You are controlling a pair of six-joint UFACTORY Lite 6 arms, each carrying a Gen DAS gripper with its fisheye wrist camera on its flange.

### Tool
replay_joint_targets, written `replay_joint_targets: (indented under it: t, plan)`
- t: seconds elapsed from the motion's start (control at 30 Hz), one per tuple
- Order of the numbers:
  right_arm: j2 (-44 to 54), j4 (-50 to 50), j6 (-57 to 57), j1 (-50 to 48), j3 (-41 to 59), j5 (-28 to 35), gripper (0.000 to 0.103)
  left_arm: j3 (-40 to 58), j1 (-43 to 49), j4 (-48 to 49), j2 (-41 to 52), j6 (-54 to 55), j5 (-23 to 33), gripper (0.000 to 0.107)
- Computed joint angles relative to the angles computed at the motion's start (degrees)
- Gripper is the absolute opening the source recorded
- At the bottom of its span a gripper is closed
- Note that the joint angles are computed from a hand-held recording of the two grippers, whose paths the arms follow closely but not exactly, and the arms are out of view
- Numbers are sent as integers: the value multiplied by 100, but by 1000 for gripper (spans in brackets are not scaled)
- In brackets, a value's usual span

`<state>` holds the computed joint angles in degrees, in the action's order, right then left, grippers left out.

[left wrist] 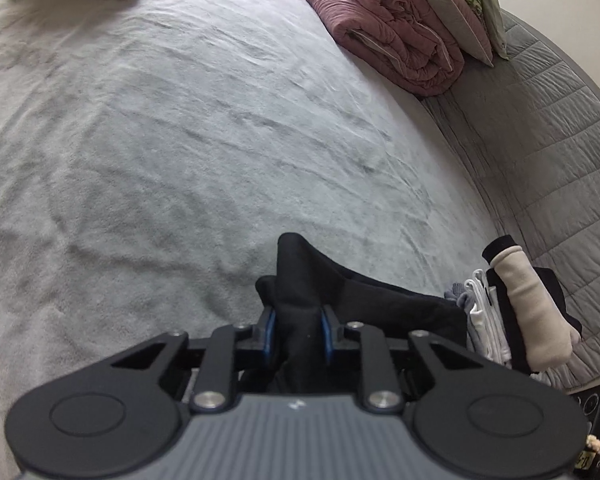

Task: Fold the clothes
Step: 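Pinch the folded black shirt with both grippers and lift it, then carry the shirt with both grippers onto the stack of folded clothes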

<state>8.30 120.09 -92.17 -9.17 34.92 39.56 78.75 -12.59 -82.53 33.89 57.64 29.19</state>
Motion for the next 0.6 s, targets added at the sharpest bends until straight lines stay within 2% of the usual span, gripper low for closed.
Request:
replay_joint_targets:
  t: [0.13,0.27,0.43,0.6]
  plan:
    - [-623,-1358,1108,-556,167,53,31,-174,-289,57,-535,-461,-279,22]
    - [-1079,-2782,2101,-1333,622,532,31,137,-769,603,-880,-1532,-650,22]
    - [-940,-4222,3187,-2279,1799,1341,31,1114,-1432,1666,-704,-3252,-957,22]
    - [-444,-5321,3845,-3063,3346,2039,31,2680,-2112,2913,137,-5381,-1040,22]
